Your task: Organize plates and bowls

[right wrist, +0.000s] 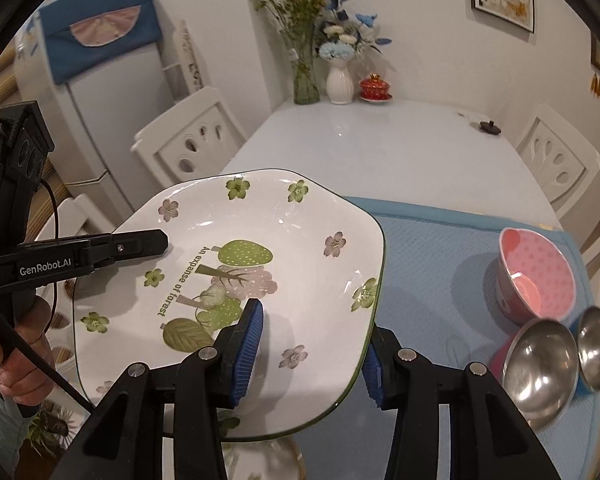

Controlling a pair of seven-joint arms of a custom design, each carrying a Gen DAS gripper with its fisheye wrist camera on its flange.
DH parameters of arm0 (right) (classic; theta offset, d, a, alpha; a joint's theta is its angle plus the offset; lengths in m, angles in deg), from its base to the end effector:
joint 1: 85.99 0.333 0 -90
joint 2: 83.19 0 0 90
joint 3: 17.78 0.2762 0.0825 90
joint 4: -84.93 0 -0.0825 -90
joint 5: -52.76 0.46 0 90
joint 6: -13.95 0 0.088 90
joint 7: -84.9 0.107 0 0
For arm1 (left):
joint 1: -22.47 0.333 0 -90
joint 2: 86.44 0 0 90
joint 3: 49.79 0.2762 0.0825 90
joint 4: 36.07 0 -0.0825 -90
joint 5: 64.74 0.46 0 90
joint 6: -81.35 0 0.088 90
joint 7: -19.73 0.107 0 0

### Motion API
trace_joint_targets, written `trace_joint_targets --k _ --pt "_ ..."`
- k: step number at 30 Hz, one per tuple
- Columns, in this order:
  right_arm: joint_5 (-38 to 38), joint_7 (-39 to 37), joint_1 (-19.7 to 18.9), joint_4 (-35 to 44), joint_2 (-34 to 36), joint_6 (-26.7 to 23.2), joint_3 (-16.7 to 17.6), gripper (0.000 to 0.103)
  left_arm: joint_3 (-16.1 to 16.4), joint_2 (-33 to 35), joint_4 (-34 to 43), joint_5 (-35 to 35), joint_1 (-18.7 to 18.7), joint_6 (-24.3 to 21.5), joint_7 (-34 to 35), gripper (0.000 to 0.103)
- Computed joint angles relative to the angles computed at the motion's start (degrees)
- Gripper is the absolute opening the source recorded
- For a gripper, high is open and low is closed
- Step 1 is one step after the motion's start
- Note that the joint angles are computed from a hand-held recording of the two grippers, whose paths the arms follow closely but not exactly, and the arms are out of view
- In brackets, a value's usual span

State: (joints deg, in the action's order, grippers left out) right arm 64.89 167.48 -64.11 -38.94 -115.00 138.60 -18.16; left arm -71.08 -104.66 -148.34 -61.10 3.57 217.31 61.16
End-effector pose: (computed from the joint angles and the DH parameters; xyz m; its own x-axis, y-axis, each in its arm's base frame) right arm 0.4802 0.1971 0.6352 0.4559 -0.8784 -0.1438 -0.7754 -0.3126 -0.5487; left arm 0.4434 -0.4056 0.6361 -0.0312 -0.9306 0.3647 -0.8084 -0.1911 -0.5567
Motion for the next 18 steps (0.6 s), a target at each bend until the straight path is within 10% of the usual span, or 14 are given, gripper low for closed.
trace_joint_targets --k 18 --pt "-1.2 2.2 2.9 -17.3 -25.2 -13.7 -0.4 0.044 -6.3 -16.2 -15.0 -2.7 -5.1 -4.8 -16.3 0.011"
